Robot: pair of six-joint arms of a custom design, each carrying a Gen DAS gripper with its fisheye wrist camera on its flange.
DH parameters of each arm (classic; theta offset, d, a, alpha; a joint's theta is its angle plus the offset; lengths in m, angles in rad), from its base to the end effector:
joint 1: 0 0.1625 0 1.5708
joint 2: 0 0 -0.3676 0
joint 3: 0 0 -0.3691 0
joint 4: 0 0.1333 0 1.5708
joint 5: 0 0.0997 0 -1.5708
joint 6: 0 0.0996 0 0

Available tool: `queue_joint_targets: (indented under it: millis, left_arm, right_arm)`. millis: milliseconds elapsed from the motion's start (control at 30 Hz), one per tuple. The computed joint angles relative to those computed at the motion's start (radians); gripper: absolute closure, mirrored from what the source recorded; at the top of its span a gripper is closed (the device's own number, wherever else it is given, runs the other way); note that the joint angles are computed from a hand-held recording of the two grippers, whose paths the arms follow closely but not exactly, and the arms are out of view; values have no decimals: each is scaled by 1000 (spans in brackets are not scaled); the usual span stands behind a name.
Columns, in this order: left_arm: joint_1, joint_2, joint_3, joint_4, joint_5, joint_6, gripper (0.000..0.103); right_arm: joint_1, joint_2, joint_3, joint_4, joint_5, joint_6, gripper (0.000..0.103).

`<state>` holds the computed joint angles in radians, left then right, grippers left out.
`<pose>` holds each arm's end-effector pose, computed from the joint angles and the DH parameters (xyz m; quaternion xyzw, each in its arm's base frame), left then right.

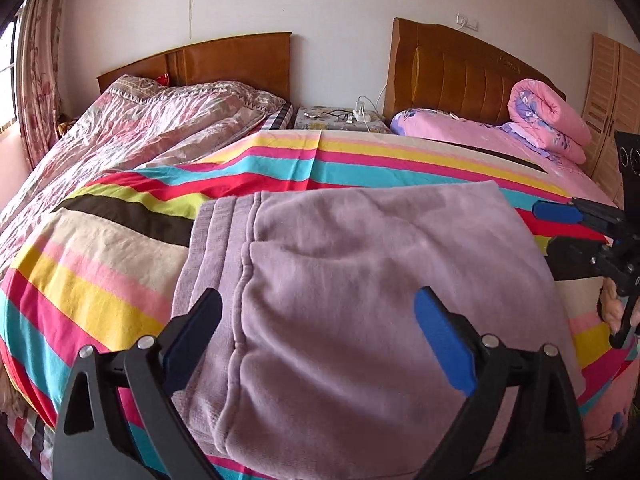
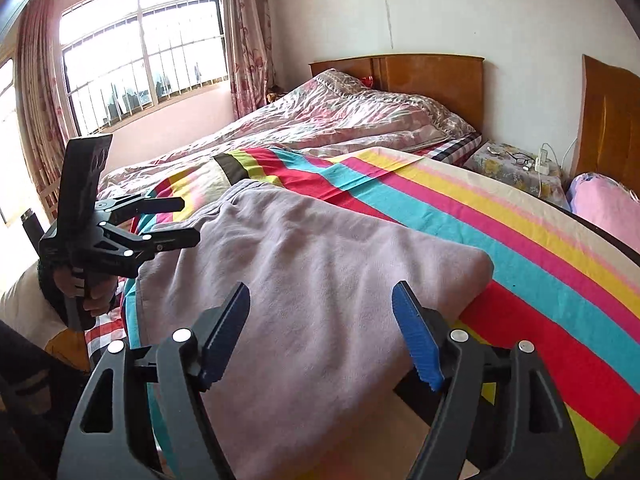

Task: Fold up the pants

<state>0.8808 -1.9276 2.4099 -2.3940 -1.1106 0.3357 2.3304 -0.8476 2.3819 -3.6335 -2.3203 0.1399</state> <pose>-0.0683 -0.3617 0.2850 0.4371 0.8551 -0.2022 0.1921 0.3089 -0.2302 0.0565 0.1829 -0.8847 0.3725 0.2126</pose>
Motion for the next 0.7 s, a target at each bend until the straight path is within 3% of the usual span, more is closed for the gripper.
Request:
queue_joint_targets:
  millis: [33, 100, 167, 233, 300, 367, 433, 500, 567, 633, 700]
  left_arm:
    - [25, 14, -1, 2, 15, 0, 6]
    - [55, 4, 19, -44, 5, 66, 6]
    - [55, 8, 23, -49, 27, 83, 6]
    - [73, 20, 10, -45, 13, 81, 3]
    - [80, 28, 12, -57, 12, 91, 2]
    - [73, 28, 20, -67, 23, 94, 1]
    - [71, 28, 20, -64, 27, 90, 1]
    - [68, 26, 16, -50, 28, 85, 1]
    - [64, 25, 14, -38, 34, 77, 1]
    - [59, 25, 13, -32, 38, 72, 1]
    - [61, 23, 15, -34, 36, 74, 1]
  right_arm:
    - [-51, -9, 7, 12, 28, -28, 32]
    - [-124, -20, 12, 31, -10, -66, 34]
    - [-178, -46, 37, -76, -9, -55, 35]
    - [-171, -59, 24, -116, -68, -25, 34]
    - [-165, -58, 4, -163, -18, -67, 32]
    - [-173, -62, -16, -99, 68, -96, 25]
    - [-197, -68, -39, 43, 94, -107, 21]
    - [-219, -55, -76, 188, -35, -41, 23]
    - [-229, -54, -100, 217, -126, 36, 24]
    - [-205, -37, -135, 119, -110, 6, 24]
    - [-167, 7, -220, 147, -67, -57, 22]
